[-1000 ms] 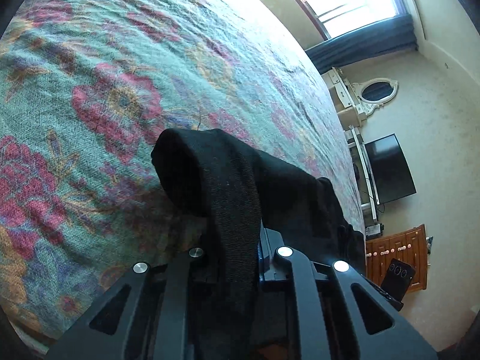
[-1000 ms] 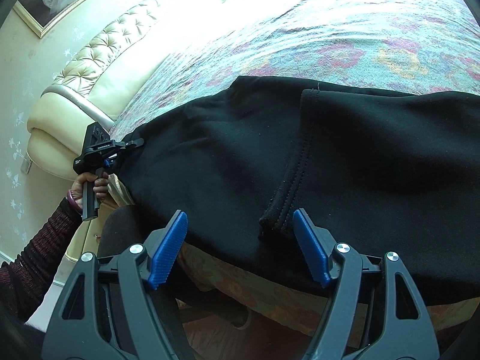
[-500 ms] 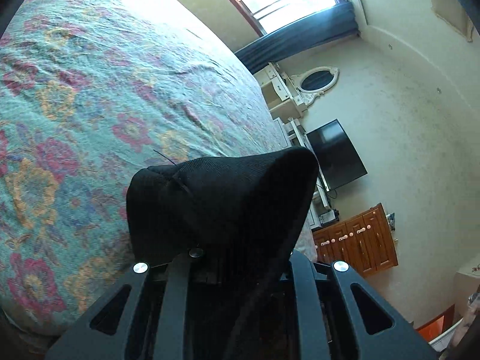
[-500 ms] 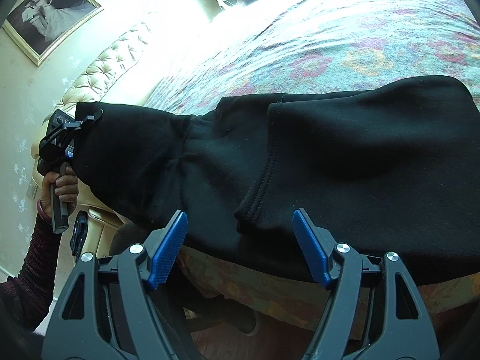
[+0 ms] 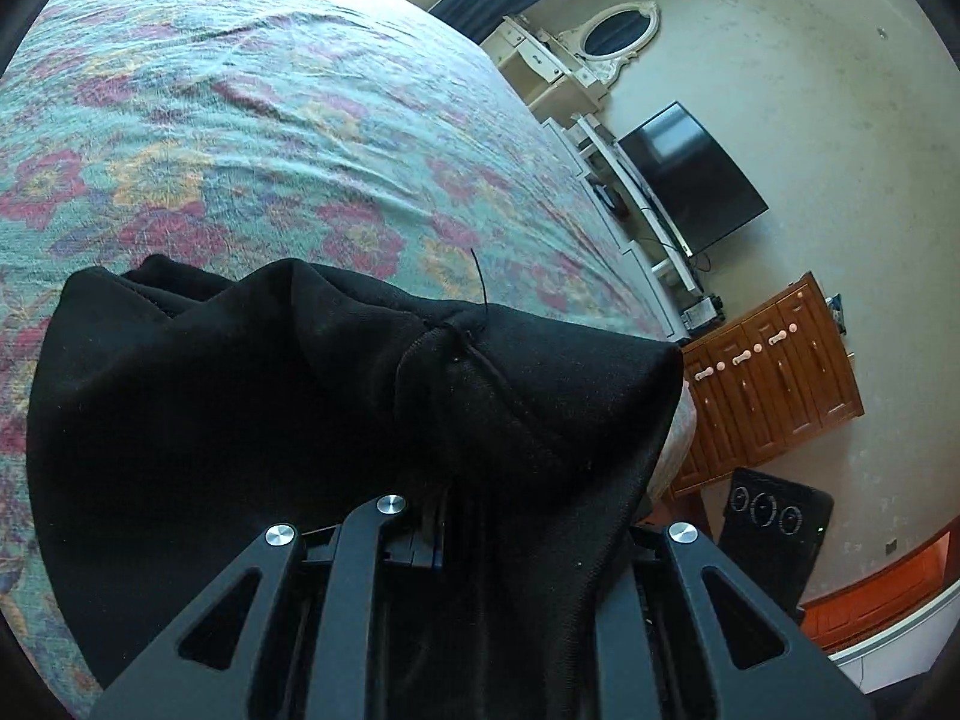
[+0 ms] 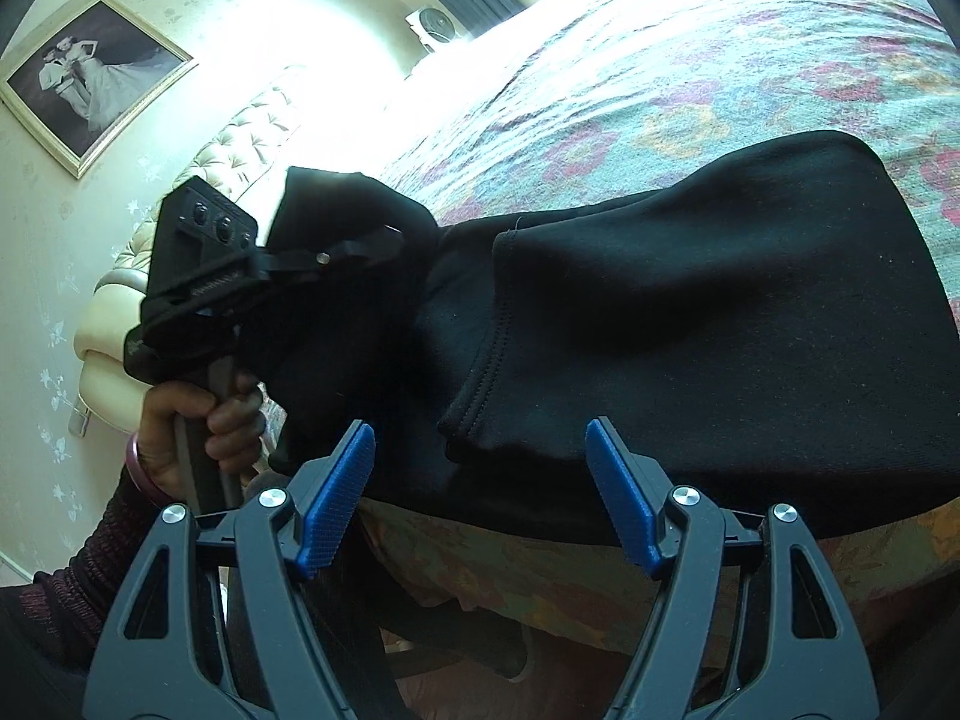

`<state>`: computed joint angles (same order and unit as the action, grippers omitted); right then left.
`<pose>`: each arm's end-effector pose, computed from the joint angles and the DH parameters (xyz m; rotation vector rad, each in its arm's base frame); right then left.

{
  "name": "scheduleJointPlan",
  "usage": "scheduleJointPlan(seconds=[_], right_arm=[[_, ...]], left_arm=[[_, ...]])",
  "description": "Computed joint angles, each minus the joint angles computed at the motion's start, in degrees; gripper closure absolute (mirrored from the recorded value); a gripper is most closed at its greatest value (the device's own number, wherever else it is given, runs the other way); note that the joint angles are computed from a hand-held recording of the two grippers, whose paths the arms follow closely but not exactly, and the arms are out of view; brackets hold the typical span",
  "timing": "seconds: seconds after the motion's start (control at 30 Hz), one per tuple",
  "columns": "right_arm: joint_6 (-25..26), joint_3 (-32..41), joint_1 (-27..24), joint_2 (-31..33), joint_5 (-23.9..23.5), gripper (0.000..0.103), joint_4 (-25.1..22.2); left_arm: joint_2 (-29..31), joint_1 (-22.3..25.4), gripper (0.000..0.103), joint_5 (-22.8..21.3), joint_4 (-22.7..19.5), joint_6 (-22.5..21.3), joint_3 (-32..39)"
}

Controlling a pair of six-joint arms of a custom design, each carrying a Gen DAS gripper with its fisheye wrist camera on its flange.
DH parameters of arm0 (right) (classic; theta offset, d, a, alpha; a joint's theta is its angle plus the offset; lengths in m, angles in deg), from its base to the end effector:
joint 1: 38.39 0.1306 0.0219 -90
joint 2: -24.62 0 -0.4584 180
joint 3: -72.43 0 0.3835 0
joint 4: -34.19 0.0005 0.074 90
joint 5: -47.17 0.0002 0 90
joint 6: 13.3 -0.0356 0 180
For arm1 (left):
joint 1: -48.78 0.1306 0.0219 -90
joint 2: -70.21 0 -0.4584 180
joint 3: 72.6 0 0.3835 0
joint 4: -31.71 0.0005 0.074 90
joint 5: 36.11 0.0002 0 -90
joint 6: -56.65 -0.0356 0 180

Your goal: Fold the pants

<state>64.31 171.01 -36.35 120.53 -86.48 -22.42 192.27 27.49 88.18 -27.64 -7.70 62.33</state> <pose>0.5096 0.0422 0.5237 -0.0957 2.4336 1.0583 0.6542 -0.2770 0.5294 0.2091 2.4696 -1.0871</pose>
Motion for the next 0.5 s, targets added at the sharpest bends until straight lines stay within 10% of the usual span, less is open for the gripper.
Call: scheduleJointPlan(seconds=[0.2, 0.5], right_arm=[[-0.43, -0.49, -0.24, 0.02, 0.16, 0.03, 0.01], [-7.14, -0.28, -1.88, 0.55, -4.28, 0.024, 3.28]], left_arm=[[1.72, -2.9, 0.081, -7.88, -3.4, -4.3, 0.59], [-5.37, -2.09, 0.027, -4.31, 7.68, 2.18, -6.3]])
